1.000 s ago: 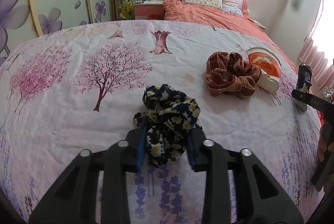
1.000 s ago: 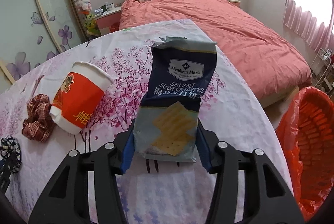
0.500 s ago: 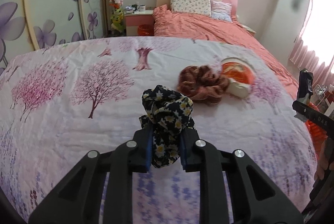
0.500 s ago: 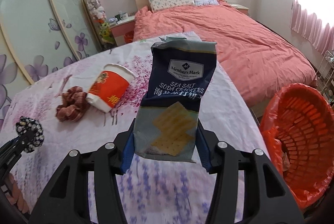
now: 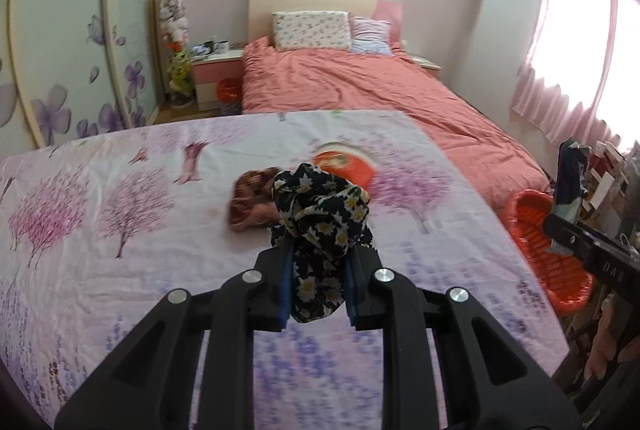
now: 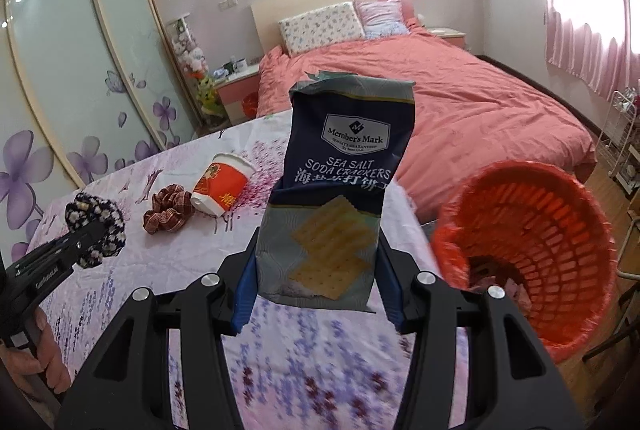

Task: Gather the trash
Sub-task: 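Carry the scrunchie and cracker pack over the orange basket and open both tools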

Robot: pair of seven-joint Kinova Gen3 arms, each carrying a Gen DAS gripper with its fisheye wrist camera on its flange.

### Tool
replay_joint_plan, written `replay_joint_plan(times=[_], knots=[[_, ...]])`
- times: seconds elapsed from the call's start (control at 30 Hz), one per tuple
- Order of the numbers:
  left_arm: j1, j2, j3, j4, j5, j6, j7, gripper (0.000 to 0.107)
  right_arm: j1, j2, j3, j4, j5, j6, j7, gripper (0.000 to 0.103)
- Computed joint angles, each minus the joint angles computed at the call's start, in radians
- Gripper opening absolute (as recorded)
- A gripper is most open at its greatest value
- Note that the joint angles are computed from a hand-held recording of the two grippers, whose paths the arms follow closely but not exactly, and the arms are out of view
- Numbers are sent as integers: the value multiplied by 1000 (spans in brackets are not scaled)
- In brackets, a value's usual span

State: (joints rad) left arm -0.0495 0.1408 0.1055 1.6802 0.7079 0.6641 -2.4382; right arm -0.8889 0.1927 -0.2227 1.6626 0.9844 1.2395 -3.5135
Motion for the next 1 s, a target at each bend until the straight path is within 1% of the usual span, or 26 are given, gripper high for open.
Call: replay_joint_plan(times=[0.27, 0.4, 0.57, 0.7, 0.8, 0.9, 1.0], knots=[[82, -43, 34, 17, 14, 18, 3, 21, -27, -52, -38, 80, 19, 95, -114, 52], [129, -48, 50, 20, 34, 33, -4, 21, -31, -82, -67, 128, 16, 160, -171, 52], [198, -43, 76, 20, 39, 26, 3, 21, -24, -122, -101, 189, 1, 226, -227, 52], [247, -27, 101, 16, 43, 10, 6, 21, -4, -167, -130, 252, -15, 243, -281, 52], [286, -3, 124, 0, 32, 0, 25, 21, 15, -183, -146, 279, -24, 255, -300, 52], [321, 30, 149, -23, 24, 1, 39, 21, 42, -210, -153, 317, -28, 239, -317, 52], [355, 68, 169, -50, -5, -5, 64, 21, 68, -233, -163, 348, -34, 229, -329, 52]])
